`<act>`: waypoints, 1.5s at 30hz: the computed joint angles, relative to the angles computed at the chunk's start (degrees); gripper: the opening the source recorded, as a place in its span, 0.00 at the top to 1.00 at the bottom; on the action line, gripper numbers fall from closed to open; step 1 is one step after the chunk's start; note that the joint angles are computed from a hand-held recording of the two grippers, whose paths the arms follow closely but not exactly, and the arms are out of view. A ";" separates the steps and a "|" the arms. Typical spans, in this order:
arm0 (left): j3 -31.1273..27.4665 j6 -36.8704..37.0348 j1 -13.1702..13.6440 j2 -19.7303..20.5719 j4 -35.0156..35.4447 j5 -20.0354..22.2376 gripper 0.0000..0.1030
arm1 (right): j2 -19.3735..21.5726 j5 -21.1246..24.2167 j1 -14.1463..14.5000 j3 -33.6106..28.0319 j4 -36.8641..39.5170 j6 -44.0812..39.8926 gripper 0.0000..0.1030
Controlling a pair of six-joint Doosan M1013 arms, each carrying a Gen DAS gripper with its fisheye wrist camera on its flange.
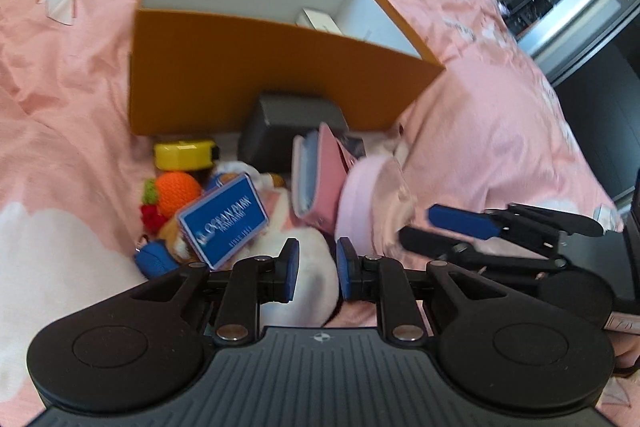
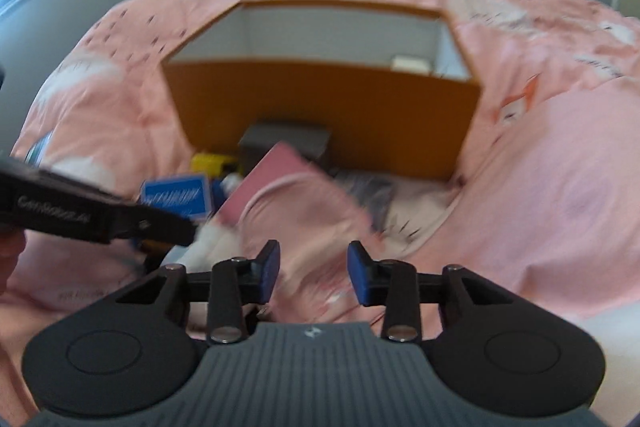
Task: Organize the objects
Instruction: 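Move the left tool to the dark grey box while the right tool returns to the pile, then grasp the dark grey box with the left tool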
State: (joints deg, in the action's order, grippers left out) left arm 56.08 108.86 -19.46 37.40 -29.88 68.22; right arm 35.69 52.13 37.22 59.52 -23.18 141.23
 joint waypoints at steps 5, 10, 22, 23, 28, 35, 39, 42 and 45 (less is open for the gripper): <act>-0.13 0.43 -0.60 0.29 1.84 1.45 0.78 | 2.48 4.54 -0.06 -3.53 5.67 -9.46 0.52; 0.67 0.38 -0.51 0.04 2.05 0.26 0.78 | 3.51 6.75 -0.26 -4.36 6.09 -8.91 0.49; 0.60 1.86 -0.29 -0.16 0.32 -5.74 0.71 | 1.13 2.65 -0.54 -2.08 1.77 -5.32 0.53; 0.55 1.15 -0.40 -0.08 0.31 -7.09 0.62 | 0.69 1.69 -0.66 -1.68 0.72 -4.14 0.53; 2.08 -0.83 -1.73 -0.63 1.82 -16.87 0.40 | 0.71 1.65 -2.00 -2.35 -2.54 3.19 0.52; -1.26 -4.89 -3.58 1.60 7.24 -17.46 0.32 | 3.45 4.69 -3.49 -5.44 -3.26 5.18 0.65; -1.71 -8.43 -4.68 2.15 11.26 -17.47 0.26 | 2.48 -0.43 -4.67 -2.42 0.54 6.79 0.65; -1.96 -11.42 -5.65 2.35 16.80 -17.51 0.20 | 2.26 -2.90 -5.23 -1.27 2.18 6.60 0.57; -2.28 -14.27 -5.96 2.73 19.31 -16.91 0.15 | 2.19 -4.79 -5.81 -0.36 3.89 6.92 0.56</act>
State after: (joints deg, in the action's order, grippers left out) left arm 53.80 94.59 -25.42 40.13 -10.56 51.31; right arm 37.88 47.34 31.41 59.17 -19.29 148.15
